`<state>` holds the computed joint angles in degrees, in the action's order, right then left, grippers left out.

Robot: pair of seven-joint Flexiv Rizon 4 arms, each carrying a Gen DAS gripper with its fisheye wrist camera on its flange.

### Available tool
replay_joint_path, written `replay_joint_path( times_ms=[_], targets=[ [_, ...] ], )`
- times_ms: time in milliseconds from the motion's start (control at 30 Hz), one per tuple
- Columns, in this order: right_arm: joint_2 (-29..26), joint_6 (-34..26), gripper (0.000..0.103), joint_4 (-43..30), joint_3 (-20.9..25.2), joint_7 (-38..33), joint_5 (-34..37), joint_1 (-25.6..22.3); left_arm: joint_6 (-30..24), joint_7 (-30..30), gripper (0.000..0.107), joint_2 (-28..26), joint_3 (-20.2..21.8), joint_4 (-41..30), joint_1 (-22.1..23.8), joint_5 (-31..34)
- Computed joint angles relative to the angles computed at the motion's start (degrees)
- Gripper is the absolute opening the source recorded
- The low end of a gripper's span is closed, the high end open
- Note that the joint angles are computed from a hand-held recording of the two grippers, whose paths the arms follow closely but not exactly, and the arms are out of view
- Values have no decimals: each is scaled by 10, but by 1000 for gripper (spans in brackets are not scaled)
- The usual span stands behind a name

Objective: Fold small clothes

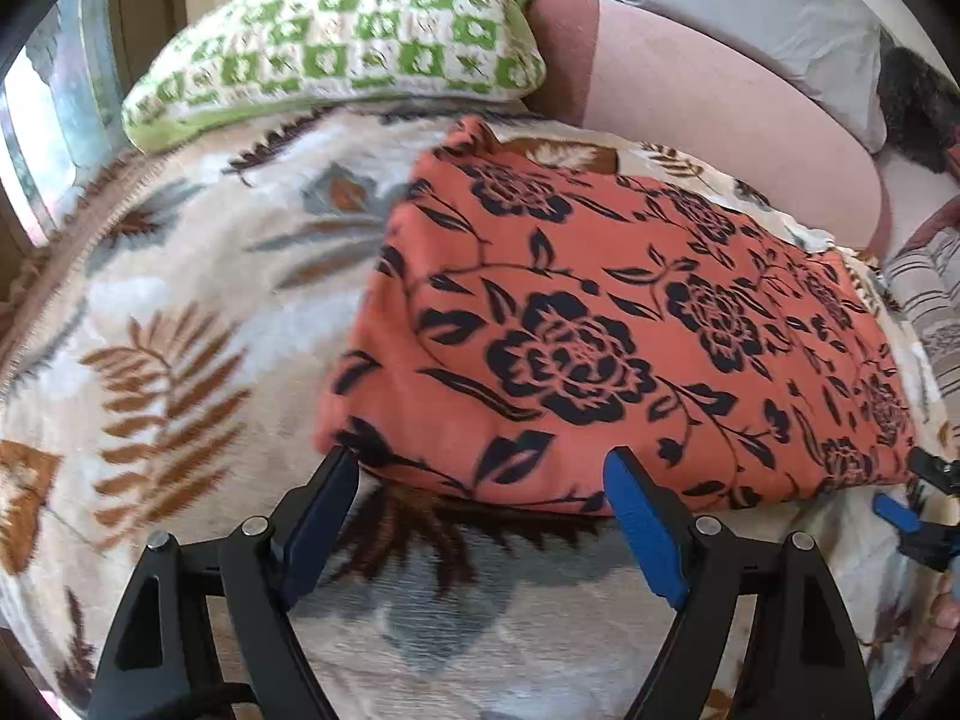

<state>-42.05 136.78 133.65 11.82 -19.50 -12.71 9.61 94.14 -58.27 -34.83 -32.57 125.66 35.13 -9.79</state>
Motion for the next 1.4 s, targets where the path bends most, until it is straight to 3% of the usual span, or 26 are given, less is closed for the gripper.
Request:
replay_joint_path(
  times_ms=[300,433,567,700,967,1000,1033,1067,1100,1200,1267,1300,1333,1400],
  targets=[
    [-29,28,73,-10,4,27,1,-19,-116,18,87,-15,-26,-32,13,-92],
    [-36,42,73,-21,-9,33,32,-10,-114,29,87,-27,-42,-40,19,-140],
    [-42,42,73,-37,-20,33,45,-3,-84,40,87,-47,-74,-39,33,-183],
    [-53,55,73,-54,-29,22,72,11,-57,20,87,-68,-93,-46,42,-183],
    [-63,64,69,-76,-56,-33,135,60,28,-17,87,-105,-100,-52,38,-115],
    [-56,47,60,-77,-65,-46,150,74,34,-21,82,-105,-96,-50,37,-105],
    [-51,31,41,-78,-73,-57,163,85,41,-26,67,-104,-89,-50,32,-96],
    [-46,7,31,-79,-82,-69,175,95,52,-28,55,-103,-76,-52,24,-87],
    [-46,-1,28,-81,-78,-72,175,92,55,-31,45,-104,-72,-54,24,-77],
    [-44,-8,27,-82,-81,-88,193,101,63,-43,38,-113,-80,-56,40,-48],
    [-33,-35,27,-84,-103,-118,222,133,75,-49,38,-110,-66,-58,28,-28],
    [-27,-50,27,-85,-114,-132,237,147,78,-52,43,-111,-63,-59,26,-18],
    [-26,-54,27,-87,-114,-139,245,152,72,-54,61,-112,-64,-61,27,-8],
    [-24,-56,27,-87,-113,-149,257,155,46,-58,68,-122,-78,-66,39,9]
  ],
)
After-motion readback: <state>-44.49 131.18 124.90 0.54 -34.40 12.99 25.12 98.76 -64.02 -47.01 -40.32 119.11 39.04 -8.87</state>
